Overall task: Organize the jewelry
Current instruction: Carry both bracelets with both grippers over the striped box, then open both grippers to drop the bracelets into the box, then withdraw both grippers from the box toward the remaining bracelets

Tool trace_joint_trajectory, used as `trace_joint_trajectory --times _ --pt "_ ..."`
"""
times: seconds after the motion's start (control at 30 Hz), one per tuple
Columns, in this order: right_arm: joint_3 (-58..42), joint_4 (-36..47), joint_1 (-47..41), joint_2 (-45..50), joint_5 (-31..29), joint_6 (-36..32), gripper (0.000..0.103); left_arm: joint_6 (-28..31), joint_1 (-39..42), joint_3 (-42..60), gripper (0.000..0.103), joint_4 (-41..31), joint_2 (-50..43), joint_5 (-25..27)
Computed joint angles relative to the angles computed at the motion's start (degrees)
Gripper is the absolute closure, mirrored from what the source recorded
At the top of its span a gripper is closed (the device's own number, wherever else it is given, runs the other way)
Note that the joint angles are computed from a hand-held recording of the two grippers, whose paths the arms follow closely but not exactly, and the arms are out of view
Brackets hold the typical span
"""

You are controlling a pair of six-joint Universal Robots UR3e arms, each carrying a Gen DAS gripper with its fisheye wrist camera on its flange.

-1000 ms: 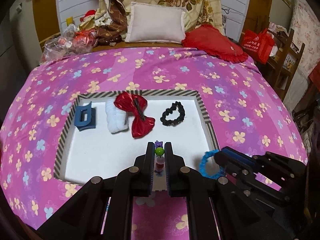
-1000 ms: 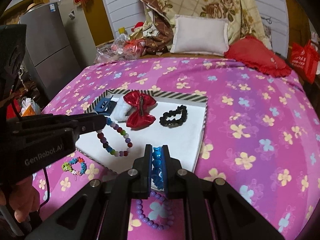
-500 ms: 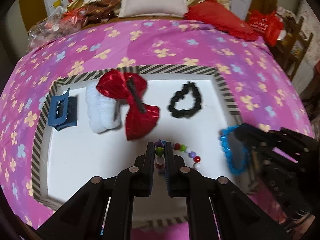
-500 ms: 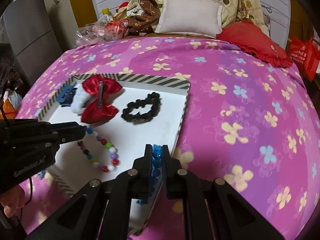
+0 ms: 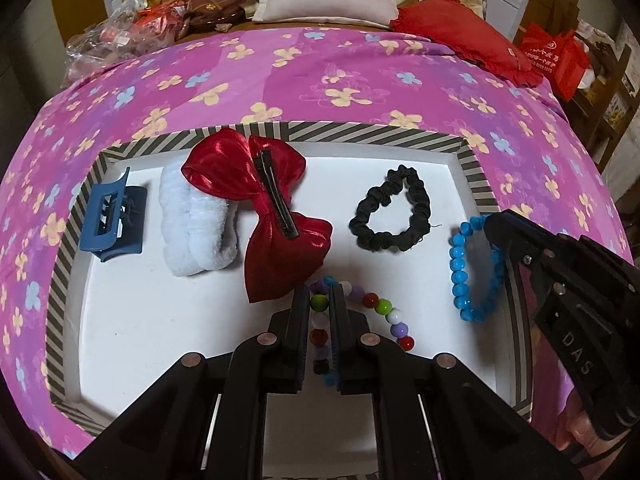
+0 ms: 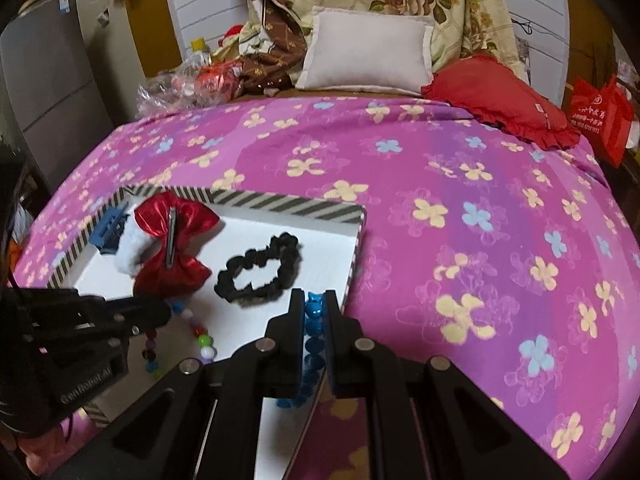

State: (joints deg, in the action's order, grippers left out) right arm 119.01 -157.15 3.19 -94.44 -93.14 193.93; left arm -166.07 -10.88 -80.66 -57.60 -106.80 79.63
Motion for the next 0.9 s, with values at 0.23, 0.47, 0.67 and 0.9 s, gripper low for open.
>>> trace_joint_trajectory --times 0.23,0.47,0.67,0.9 --pt "6.4 -1.0 -4.1 -8.1 5.4 2.3 0.08 0.4 2.1 -2.5 0.088 -0.3 2.5 -2.4" --pt "8.6 4.6 -1.0 -16.7 3.5 4.4 0.067 2.2 3.6 -7.9 0.081 0.3 9.1 -3.6" --pt "9.5 8.4 7.1 -20.6 -2.8 10.1 0.057 3.5 5.5 -13.5 0.081 1.1 16.0 -4.3" --pt "7.7 11.8 19.4 -20.3 -12.3 18.6 0.047 6.2 8.1 -24.0 0.081 5.0 27.2 -4.1"
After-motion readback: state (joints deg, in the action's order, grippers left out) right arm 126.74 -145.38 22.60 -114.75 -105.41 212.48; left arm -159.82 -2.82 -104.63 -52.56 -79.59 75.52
